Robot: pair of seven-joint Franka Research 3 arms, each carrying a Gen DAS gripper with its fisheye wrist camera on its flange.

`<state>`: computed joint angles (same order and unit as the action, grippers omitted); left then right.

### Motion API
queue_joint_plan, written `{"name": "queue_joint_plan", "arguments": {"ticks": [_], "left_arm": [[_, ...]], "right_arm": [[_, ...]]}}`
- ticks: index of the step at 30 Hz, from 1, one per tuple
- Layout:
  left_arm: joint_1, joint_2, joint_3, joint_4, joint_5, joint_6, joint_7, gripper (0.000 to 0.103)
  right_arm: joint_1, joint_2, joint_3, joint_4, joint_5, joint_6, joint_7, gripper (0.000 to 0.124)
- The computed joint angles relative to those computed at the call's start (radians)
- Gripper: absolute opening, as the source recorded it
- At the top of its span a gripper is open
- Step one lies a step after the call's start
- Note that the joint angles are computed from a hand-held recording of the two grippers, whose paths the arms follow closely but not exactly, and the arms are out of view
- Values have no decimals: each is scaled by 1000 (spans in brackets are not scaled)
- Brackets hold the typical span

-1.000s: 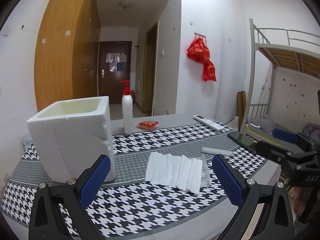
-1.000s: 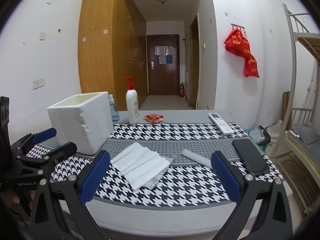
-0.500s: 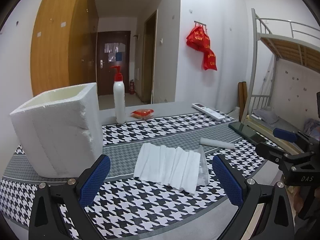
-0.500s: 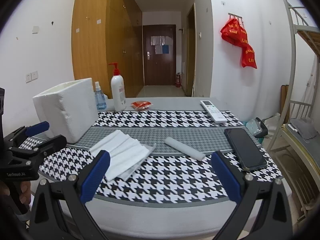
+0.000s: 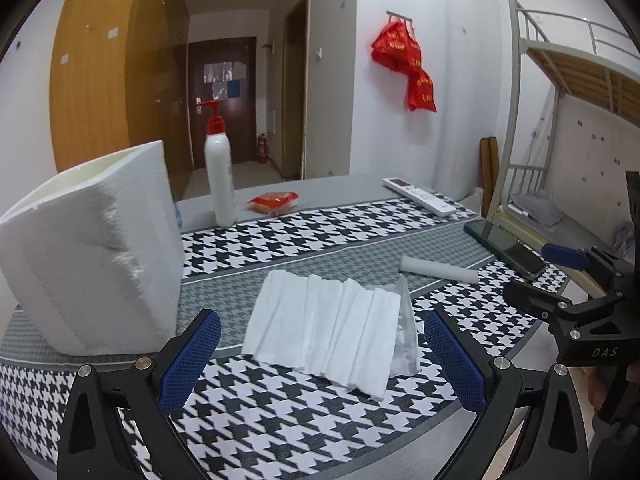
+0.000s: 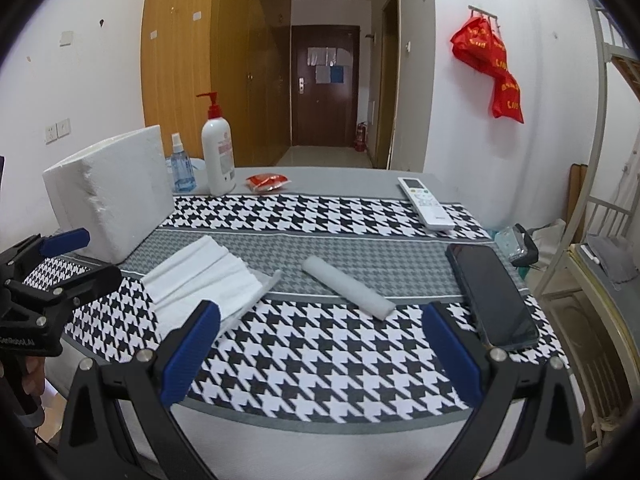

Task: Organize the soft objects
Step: 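Reach the left gripper to the white folded cloth while the right gripper approaches the white foam roll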

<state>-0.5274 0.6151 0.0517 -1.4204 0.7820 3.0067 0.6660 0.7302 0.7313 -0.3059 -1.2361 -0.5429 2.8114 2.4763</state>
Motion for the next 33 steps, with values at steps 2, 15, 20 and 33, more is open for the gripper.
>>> {"name": "queue_joint_plan", "arguments": {"ticks": [2,15,20,33], "left_arm": [[22,17,-38,24,-31,-28,42,102],[61,132,-139,204,-214,-223,283,102],[53,195,-149,304,-267,-283,355,102],[18,327,-138,527,-347,-448,468,102]], "right_arm": [[-23,12,22,15,20,-1,-30,102],[-119,138,111,207,203,-58,-270,102],[-152,182,144,278,267,-90,-374,102],[-229,343,243,547,445,-237,-657,102]]}}
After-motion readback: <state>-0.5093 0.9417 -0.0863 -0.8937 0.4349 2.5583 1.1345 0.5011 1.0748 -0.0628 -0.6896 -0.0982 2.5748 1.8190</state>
